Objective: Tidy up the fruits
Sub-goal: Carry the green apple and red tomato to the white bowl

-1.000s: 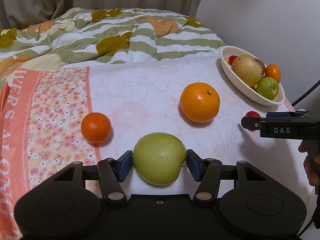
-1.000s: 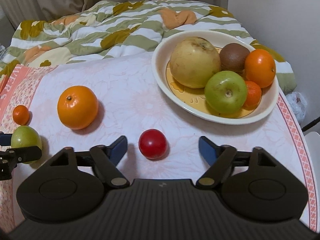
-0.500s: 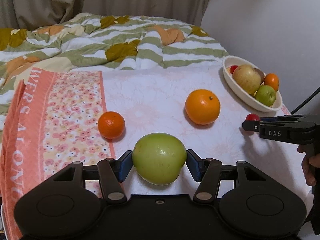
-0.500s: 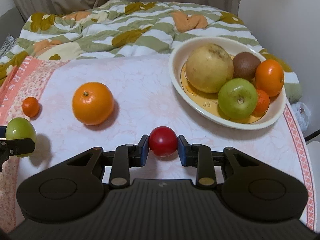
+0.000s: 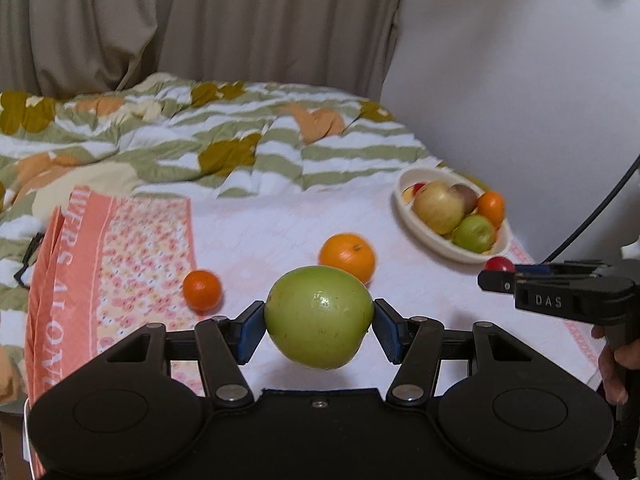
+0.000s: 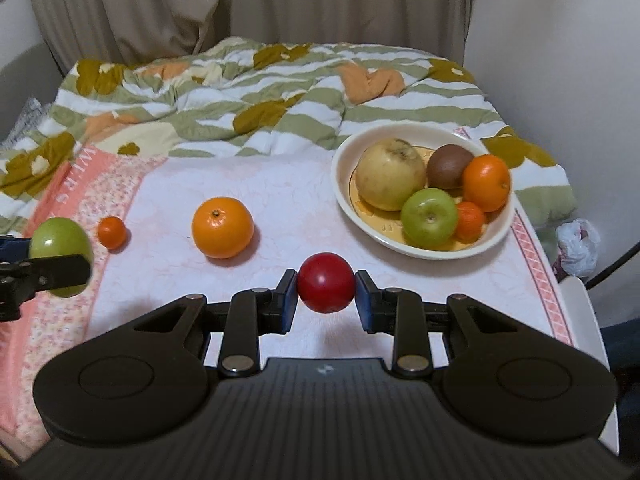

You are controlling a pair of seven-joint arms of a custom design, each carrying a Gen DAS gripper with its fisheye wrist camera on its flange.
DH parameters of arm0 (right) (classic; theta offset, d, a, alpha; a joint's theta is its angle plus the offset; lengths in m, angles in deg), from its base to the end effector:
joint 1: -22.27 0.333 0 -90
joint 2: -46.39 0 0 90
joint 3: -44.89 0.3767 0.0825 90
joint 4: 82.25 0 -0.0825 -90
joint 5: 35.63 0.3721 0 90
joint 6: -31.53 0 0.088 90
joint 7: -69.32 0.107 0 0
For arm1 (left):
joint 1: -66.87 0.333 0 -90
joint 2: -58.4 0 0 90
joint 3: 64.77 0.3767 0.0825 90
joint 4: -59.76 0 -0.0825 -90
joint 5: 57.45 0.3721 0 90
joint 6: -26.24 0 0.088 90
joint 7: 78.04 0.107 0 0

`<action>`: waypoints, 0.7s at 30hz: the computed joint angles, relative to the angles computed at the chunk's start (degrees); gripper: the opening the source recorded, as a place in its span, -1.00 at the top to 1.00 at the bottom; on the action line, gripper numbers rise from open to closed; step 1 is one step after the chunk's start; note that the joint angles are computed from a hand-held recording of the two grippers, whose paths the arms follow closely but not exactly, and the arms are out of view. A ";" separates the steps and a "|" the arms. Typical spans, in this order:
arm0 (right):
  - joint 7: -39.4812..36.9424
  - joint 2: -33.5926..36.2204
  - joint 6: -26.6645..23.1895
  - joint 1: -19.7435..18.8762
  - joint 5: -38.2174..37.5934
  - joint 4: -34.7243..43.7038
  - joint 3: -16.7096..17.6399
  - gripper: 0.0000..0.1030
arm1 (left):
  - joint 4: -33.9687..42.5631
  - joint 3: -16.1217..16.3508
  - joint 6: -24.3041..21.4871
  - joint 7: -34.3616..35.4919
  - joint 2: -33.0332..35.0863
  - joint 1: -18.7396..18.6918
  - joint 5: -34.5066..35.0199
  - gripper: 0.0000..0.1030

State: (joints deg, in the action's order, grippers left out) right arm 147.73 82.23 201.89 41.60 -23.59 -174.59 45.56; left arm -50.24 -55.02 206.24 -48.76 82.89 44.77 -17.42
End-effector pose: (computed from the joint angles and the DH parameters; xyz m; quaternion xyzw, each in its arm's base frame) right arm 0.7264 0.2468 0.4034 -0.7646 0.5333 -0.1910 0.3076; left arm 0.6454 -0.2155 0.4123 -0.6830 0.6174 -0.3282 0.2115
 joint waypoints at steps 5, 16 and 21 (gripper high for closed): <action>-3.83 -4.13 2.86 -3.70 1.89 -4.85 3.51 0.11 | 1.90 4.46 -0.70 -4.78 -0.48 -5.54 3.54 -0.20; -29.98 -5.92 2.62 -24.12 12.43 -4.46 23.20 0.11 | 13.70 5.72 -12.13 -20.83 2.73 -12.46 13.79 -0.20; -40.87 -2.88 -1.09 -29.17 15.89 1.28 27.24 0.11 | 22.19 1.38 -18.81 -22.83 6.76 -11.34 13.76 -0.20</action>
